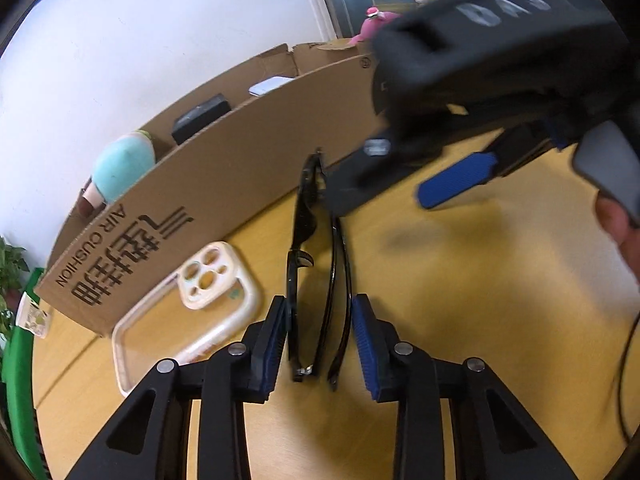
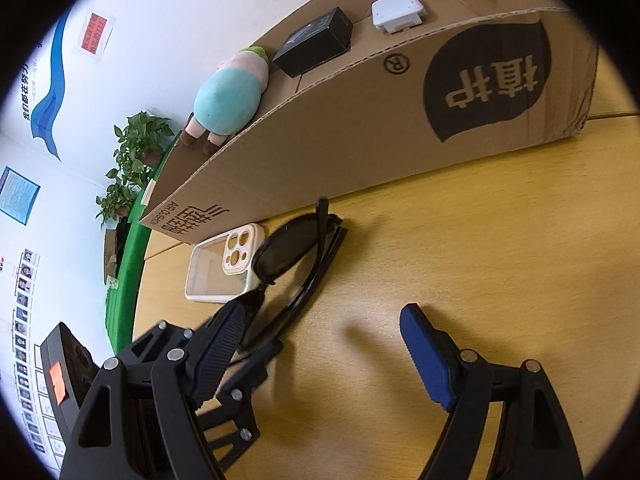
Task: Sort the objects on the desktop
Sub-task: 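Close the left tool on the black sunglasses while the right tool grips them too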
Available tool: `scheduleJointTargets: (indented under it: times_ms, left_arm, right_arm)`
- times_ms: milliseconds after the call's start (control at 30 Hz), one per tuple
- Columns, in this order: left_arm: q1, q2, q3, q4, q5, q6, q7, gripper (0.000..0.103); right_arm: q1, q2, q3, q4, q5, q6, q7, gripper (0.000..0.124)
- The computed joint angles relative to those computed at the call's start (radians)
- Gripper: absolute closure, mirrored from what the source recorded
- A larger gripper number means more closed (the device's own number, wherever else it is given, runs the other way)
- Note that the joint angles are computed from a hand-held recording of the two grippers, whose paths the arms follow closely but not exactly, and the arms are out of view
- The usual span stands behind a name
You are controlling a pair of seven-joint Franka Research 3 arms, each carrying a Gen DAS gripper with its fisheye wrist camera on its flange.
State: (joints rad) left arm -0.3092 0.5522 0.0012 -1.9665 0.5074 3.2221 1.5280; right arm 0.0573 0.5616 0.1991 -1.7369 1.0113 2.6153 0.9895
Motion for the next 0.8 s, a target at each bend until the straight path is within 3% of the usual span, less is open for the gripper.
scheduleJointTargets:
  times_ms: [167,267,333,367,467,533,633,733,800]
  left_arm:
    - [0.019,-0.020,-0.040,-0.021,-0.012,-0.030,-0.008,0.072]
    - [-0.009,-0.027,-0.018,-0.033,-0.006,-0.021,-0.025,0.072]
    - [-0.025,-0.030,-0.002,-0.039,-0.006,-0.017,-0.040,0.071]
    - [-0.015,-0.031,-0.011,-0.043,-0.008,-0.013,-0.042,0.072]
    - [0.006,-0.033,-0.030,-0.052,-0.010,-0.001,-0.038,0.072]
    - [0.011,-0.038,-0.037,-0.060,-0.004,-0.003,-0.027,0.078]
    - [-0.068,-0.049,0.045,-0.076,0.014,0.014,-0.037,0.079]
    - [-0.071,-0.058,0.046,-0.089,0.011,0.017,-0.038,0.080]
    - [-0.107,-0.066,0.081,-0.098,0.009,0.024,-0.052,0.080]
  right_arm:
    - [0.012,0.023,0.010,0.037,0.002,-0.006,-0.005,0.044]
    - [0.057,0.047,-0.017,0.069,-0.084,0.019,0.035,0.046]
    - [0.092,0.045,-0.039,0.062,-0.159,0.064,0.062,0.065]
    - [0.098,0.046,-0.042,0.059,-0.185,0.076,0.075,0.080]
    - [0.055,0.051,0.000,0.058,-0.173,0.074,0.048,0.085]
    - [0.049,0.053,0.009,0.057,-0.170,0.083,0.044,0.085]
    - [0.038,0.054,0.025,0.052,-0.155,0.097,0.035,0.088]
    - [0.027,0.049,0.037,0.040,-0.134,0.097,0.014,0.088]
    - [0.029,0.042,0.035,0.032,-0.132,0.098,0.008,0.088]
